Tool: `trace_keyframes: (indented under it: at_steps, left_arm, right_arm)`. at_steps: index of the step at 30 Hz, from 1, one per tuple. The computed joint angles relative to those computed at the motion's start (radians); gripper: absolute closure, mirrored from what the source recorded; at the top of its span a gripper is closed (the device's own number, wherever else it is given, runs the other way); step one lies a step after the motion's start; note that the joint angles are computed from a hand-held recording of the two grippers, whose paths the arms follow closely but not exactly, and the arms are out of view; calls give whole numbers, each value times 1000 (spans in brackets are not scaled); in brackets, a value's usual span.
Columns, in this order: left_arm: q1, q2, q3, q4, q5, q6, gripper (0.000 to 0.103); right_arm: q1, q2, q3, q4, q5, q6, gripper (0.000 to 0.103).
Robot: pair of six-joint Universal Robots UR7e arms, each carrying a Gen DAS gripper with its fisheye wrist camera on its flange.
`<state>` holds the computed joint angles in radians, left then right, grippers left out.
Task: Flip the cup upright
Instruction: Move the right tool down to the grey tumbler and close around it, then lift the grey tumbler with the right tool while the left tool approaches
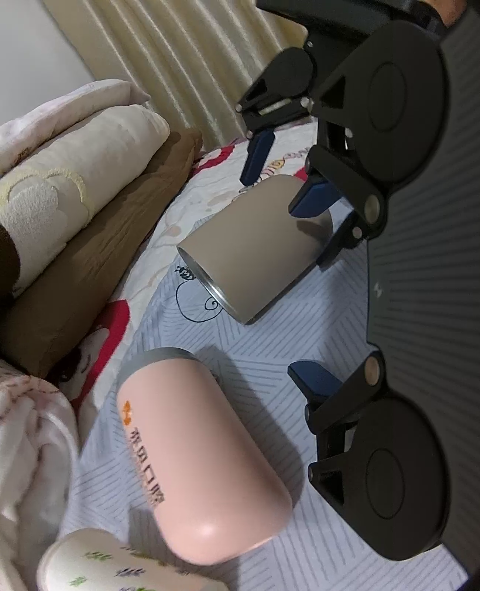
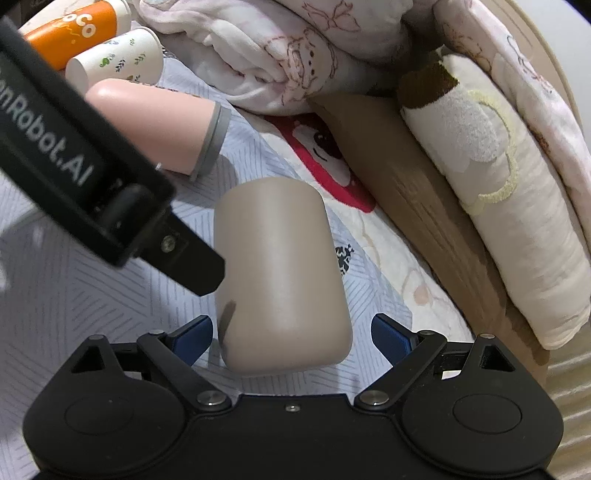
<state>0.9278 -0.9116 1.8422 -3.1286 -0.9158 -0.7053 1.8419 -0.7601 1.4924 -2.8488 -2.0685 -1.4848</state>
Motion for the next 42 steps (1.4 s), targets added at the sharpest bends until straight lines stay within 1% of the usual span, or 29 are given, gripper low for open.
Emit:
trace_keyframes:
  at_steps: [1, 2, 5, 7, 10, 13, 15, 17, 20, 23, 26, 27, 29, 30, 31, 32, 33, 35, 39, 41, 42]
  left_arm:
    - [5, -1, -1, 1, -11, -9, 19]
    - [10, 0, -3, 6, -17, -15, 22]
    - [14, 0, -8, 12, -25, -12, 24]
    - [19, -3, -7, 5, -44, -14, 24]
    - [23, -9, 0, -1, -57, -17, 27]
    - [23, -23, 10, 14, -66, -19, 33]
    - [24, -29, 16, 12, -81, 6, 34]
    - [22, -39, 22, 26, -87, 18, 36]
    - [23, -58, 33, 38, -114, 23, 37]
    - [22, -78, 52, 35, -125, 19, 37]
    - [30, -102, 71, 39, -164, -1, 37]
    - [30, -111, 79, 43, -167, -7, 37]
    - [21, -128, 97, 54, -143, -15, 37]
    - [15, -141, 113, 57, -124, -18, 37]
    - [12, -155, 128, 61, -117, -25, 39]
    - [14, -170, 143, 71, -126, -35, 39]
    - [19, -185, 156, 82, -149, -45, 38]
    - [24, -207, 183, 74, -177, -52, 40]
    - [23, -245, 224, 67, -189, -72, 42]
    - [21, -261, 244, 58, -198, -86, 42]
    - [20, -270, 255, 52, -206, -91, 42]
  right_arm:
    - [-1, 4, -5, 5, -3, 10, 9]
    - [-2, 10, -13, 13, -5, 16, 10]
    - [-3, 20, -23, 31, -12, 40, 20]
    - [-2, 19, -22, 32, -9, 66, 20]
    - [0, 12, -13, 39, -13, 125, 20]
    - [5, 1, -7, 67, -20, 232, 20]
    - [6, -7, -4, 92, -15, 315, 20]
    - [6, -15, 17, 75, -7, 343, 20]
    - [14, -20, 37, 63, -25, 415, 20]
    - [21, -37, 55, 91, -33, 536, 20]
    - [30, -55, 73, 123, -45, 646, 20]
    - [33, -60, 76, 142, -51, 693, 20]
    - [41, -65, 84, 159, -64, 764, 20]
    - [47, -66, 96, 145, -76, 776, 20]
    - [56, -66, 119, 108, -97, 766, 20]
    - [62, -64, 136, 75, -107, 755, 20]
    - [67, -67, 159, 43, -104, 749, 20]
    - [74, -77, 193, 11, -99, 771, 20]
    - [92, -90, 243, -35, -107, 808, 20]
    - [101, -101, 260, -33, -113, 828, 20]
    - [103, -104, 259, -12, -109, 860, 20]
